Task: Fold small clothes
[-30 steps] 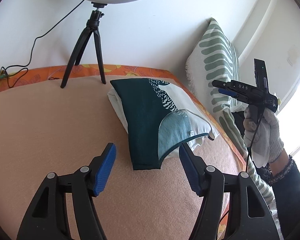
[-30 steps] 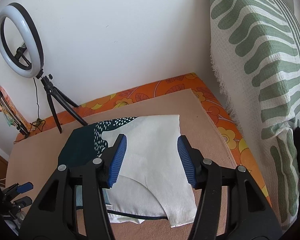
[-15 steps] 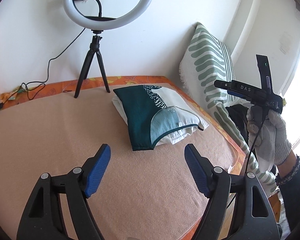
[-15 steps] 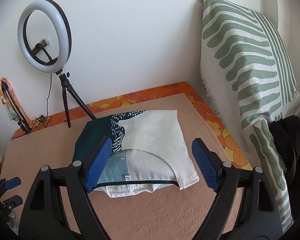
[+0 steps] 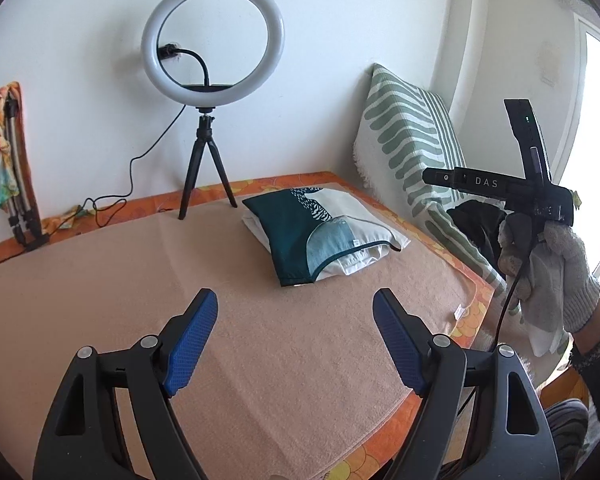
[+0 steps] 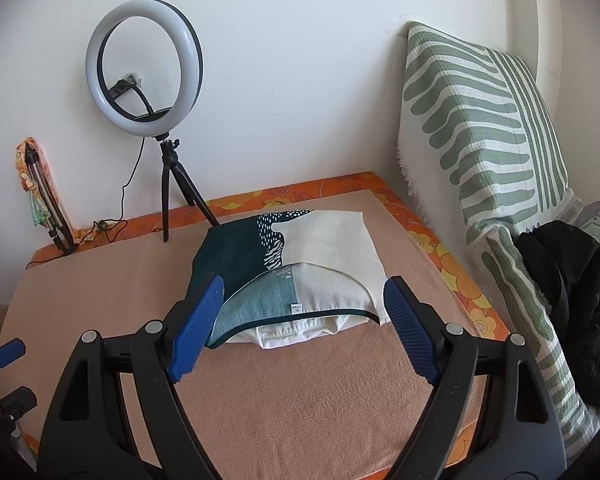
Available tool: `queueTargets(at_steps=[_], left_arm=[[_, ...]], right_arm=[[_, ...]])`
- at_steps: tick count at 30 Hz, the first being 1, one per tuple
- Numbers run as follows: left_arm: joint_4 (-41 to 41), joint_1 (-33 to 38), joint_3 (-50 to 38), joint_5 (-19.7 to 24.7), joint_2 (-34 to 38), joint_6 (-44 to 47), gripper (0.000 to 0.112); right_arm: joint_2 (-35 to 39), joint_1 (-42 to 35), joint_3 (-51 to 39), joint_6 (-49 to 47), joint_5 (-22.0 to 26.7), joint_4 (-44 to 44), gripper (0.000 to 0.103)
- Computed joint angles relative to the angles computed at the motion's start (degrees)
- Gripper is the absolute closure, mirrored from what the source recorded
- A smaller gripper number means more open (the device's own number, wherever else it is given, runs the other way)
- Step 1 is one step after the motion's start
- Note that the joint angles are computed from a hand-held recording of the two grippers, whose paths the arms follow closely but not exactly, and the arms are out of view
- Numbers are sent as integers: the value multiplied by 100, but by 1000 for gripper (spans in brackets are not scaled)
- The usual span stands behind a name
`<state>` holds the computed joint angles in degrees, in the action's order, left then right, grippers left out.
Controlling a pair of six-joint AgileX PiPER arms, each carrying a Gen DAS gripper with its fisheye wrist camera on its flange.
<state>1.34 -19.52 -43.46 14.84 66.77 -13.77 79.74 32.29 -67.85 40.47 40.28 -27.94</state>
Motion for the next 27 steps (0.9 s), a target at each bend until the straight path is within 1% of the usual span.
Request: queueTargets(at_steps=[5, 7, 9, 12, 13, 17, 20, 22, 24, 27], left_arm=[[179, -33, 337, 38, -415, -237, 32], [168, -36, 441, 42, -529, -224, 32], [402, -84, 566, 25, -674, -436, 32], [1155, -211, 760, -71, -851, -1167, 32], [1272, -225, 818, -90, -903, -1285, 32], [708, -81, 975, -212, -952, -749, 32], [718, -36, 1046, -243, -918, -738, 32], [1367, -100, 1059, -213, -893, -1368, 32], [2305, -199, 1099, -164, -903, -2299, 31], [2921, -254, 1135, -113, -908, -2876, 27]], right_arm=[[-344, 649, 333, 943, 307, -691, 18], [-466, 843, 487, 1215, 360, -826, 18], [-577, 1016, 652, 1524, 378, -938, 18], [-690, 1271, 893, 2003, 419, -1133, 18], [-712, 1364, 968, 2164, 451, -1223, 18], [-736, 1758, 1253, 2797, 605, -1669, 18], [-713, 1938, 1414, 3165, 626, -1884, 18], [-712, 2017, 1522, 3438, 595, -2012, 18], [-686, 2044, 1593, 3594, 540, -2064, 18], [-613, 2068, 1651, 3711, 496, -2155, 18]])
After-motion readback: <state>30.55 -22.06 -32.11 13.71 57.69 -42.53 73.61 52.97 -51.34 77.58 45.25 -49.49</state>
